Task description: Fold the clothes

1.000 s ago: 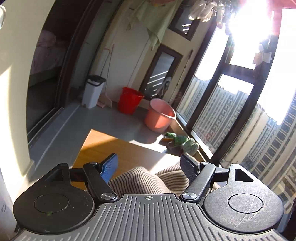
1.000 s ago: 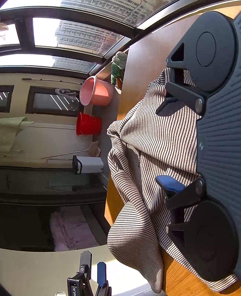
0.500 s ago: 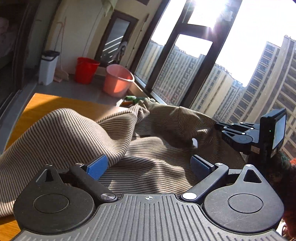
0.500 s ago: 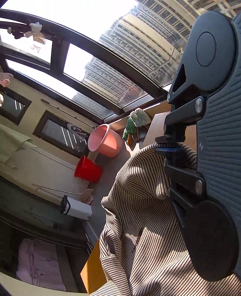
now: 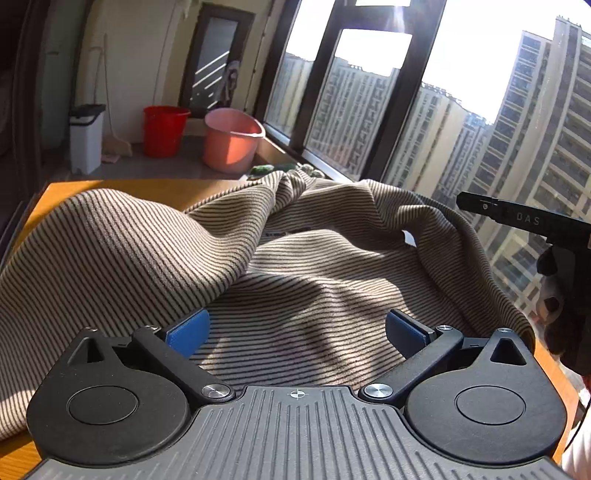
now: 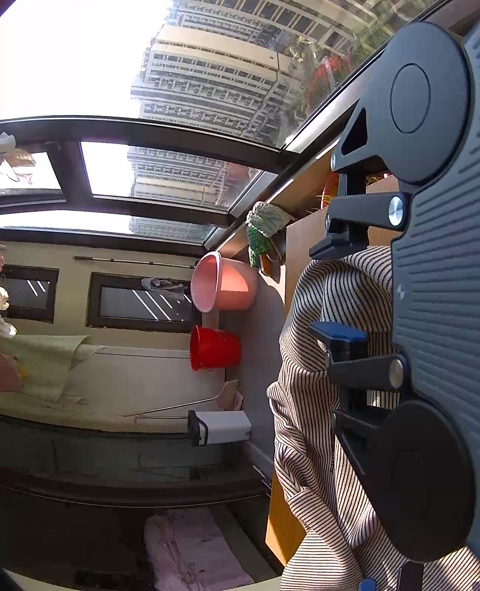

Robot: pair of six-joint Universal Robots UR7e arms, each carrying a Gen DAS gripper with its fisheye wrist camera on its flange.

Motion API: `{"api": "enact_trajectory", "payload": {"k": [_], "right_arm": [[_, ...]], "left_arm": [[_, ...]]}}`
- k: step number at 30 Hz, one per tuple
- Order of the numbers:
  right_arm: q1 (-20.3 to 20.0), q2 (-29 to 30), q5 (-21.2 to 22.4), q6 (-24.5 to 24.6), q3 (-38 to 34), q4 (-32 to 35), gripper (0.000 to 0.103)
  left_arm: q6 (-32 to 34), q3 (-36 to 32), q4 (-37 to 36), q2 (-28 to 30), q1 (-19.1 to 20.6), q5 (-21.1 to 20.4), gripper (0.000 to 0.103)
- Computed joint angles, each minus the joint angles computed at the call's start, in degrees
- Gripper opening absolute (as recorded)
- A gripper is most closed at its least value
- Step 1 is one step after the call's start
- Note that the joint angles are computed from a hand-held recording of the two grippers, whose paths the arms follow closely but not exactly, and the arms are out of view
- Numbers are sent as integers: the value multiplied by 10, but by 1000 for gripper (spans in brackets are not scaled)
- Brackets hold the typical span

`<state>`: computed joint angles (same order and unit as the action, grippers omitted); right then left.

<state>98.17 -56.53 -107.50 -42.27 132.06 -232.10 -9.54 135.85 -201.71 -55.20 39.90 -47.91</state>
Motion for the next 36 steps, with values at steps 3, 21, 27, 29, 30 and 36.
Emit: {"api": "enact_trajectory", "payload": {"k": [3,21,27,29,30,36], "right_arm": [[-16,-55,92,39,31,134,49],[-57,-90,117,77,144,210,50],[-59,-79,123,50,177,147,50],[-64,-86,135,60,177,157,52],[-67,-87,140,62,177,158,52],[-75,-93,163,55,179,167,69]], "left_arm": [[25,-7,-21,9,-4,1,103],[7,47,84,-16,-31,-7,103],[36,41,98,-56,-59,-3,103],[117,14,62,-28,-73,60,103],[156,-5,55,-8,-74,94,103],[330,-106,63,95,-33,184,87]]}}
